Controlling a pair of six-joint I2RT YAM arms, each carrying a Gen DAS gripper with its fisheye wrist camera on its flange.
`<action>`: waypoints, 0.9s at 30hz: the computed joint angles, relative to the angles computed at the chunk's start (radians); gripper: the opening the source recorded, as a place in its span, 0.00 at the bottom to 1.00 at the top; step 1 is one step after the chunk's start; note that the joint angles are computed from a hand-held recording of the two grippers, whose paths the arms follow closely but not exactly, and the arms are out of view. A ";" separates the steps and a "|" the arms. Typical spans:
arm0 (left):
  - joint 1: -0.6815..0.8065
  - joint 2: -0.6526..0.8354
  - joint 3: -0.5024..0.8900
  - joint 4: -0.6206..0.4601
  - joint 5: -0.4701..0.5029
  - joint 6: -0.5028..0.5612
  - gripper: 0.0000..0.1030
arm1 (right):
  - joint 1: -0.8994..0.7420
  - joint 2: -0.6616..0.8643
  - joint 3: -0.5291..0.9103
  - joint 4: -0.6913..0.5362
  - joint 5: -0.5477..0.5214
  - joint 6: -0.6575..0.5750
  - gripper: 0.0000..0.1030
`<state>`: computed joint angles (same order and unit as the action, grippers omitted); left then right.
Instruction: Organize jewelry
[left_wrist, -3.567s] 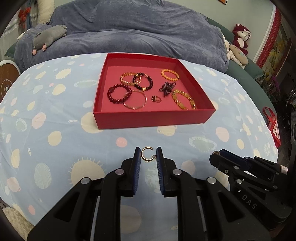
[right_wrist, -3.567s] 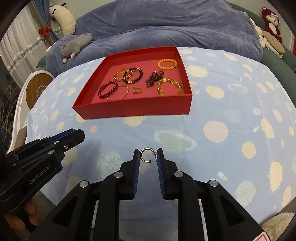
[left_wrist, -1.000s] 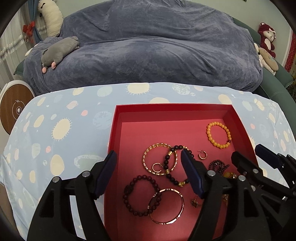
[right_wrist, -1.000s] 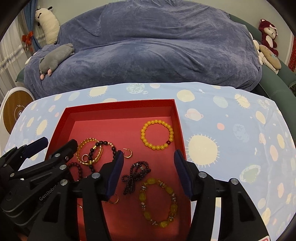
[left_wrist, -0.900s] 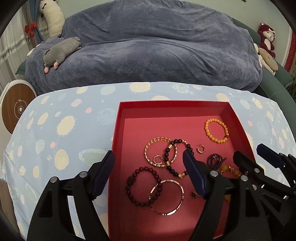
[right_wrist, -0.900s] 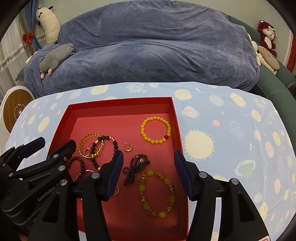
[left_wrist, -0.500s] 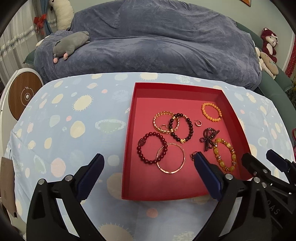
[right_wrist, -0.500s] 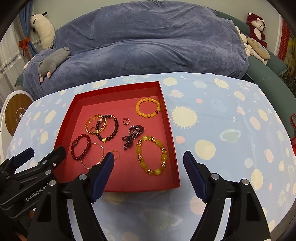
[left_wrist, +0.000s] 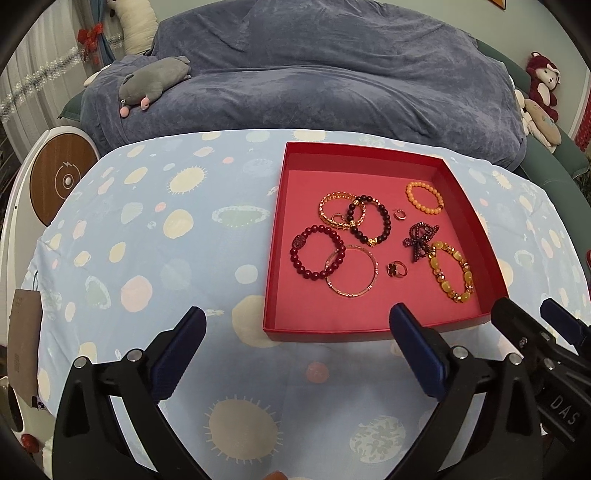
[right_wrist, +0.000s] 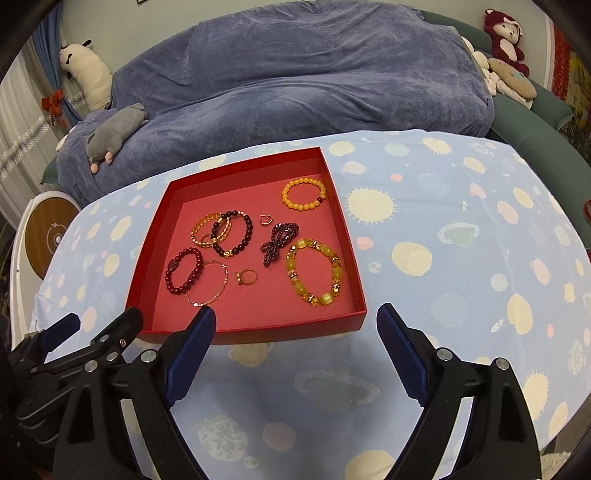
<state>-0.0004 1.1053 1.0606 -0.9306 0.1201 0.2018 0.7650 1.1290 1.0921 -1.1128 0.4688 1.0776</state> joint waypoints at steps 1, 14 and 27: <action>0.002 -0.004 -0.004 -0.001 -0.002 0.002 0.92 | 0.001 -0.005 -0.007 0.006 -0.010 -0.002 0.83; 0.027 -0.007 -0.049 -0.002 -0.002 0.020 0.93 | 0.069 0.028 -0.021 -0.038 0.050 0.051 0.94; -0.007 -0.029 -0.078 0.031 -0.057 0.008 0.93 | 0.079 0.038 -0.020 -0.055 0.079 0.068 0.94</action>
